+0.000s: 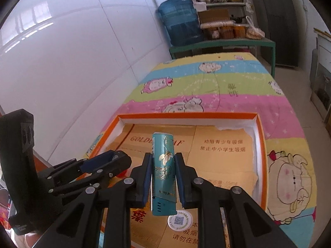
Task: Organize rigid objects
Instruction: 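Carry the black tin in the left tool and teal tube in the right tool into the box lid, then open the left tool to set down the black tin while the right tool releases the teal tube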
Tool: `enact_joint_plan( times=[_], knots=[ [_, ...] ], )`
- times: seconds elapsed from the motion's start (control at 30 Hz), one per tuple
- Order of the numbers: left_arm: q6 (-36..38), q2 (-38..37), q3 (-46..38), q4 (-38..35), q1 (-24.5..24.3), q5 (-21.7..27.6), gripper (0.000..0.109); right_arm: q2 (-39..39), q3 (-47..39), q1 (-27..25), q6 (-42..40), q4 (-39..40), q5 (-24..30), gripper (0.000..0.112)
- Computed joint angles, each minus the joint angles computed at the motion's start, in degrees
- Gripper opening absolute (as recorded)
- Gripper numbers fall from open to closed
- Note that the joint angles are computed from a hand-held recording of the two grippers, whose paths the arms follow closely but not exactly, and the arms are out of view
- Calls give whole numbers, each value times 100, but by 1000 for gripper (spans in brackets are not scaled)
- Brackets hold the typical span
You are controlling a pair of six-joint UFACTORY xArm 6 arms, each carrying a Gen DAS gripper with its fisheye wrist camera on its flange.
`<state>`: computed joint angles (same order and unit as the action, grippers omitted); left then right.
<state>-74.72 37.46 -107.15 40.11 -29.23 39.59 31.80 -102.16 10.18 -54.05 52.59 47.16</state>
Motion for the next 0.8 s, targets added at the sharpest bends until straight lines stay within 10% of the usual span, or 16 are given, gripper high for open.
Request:
enact_joint_plan(
  times=[0.8],
  knots=[
    [469, 396, -261, -585, 60, -46, 30, 581, -450, 126, 680, -912, -45, 22]
  ],
)
